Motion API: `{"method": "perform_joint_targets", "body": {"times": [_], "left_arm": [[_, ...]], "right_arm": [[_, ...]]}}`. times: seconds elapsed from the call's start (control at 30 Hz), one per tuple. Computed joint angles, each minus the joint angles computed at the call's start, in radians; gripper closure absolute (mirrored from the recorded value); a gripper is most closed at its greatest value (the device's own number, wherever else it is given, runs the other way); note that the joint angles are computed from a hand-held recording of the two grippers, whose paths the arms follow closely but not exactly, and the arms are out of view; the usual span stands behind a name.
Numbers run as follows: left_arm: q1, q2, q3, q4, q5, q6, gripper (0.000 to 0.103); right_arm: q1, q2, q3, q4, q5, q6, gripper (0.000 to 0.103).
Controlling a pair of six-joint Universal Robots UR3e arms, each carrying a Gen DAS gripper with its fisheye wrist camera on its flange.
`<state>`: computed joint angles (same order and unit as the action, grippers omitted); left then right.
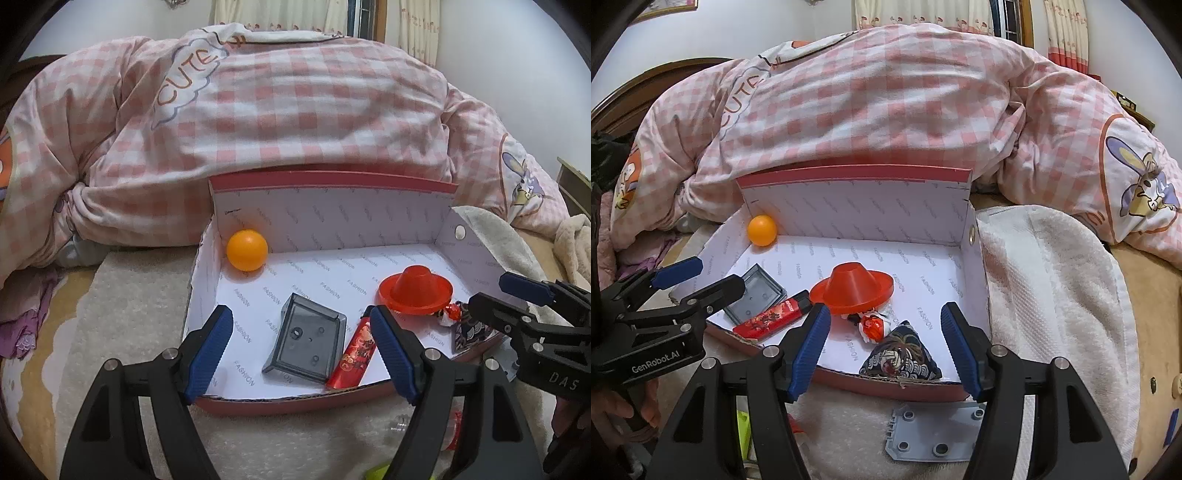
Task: Organize objects
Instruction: 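Withdraw both open grippers up out of the shoebox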
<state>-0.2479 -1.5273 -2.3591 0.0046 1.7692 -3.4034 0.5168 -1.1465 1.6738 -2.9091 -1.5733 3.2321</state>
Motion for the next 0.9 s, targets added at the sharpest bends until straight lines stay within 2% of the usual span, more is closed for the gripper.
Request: {"method": "perform_joint_targets", "body": {"times": [0.17,0.4,0.63,0.9], "left_arm": [[-0.021,0.02,-0.001,-0.01,0.011,0.009,0.025],[-0.054,0.047,0.0,-0.018,0.034,0.003,0.025],[-0.099,0.033,0.036,-0.02,0.073,0.009,0.025],[-0.085,0.109,0.006,-0.036,0.054,-0.003,0.025]], "right_arm": [[0.004,-0.022,0.034,-0.028,0.002,-0.027,0.039],[-0.013,-0.108,0.168,-0.111,0.02,-0.09,0.039],[-0.026,-0.154,0.208,-0.142,0.033,-0.077,0.039],[-0.026,-0.175,0.219,-0.149,0.043,-0.074,0.039]]}}
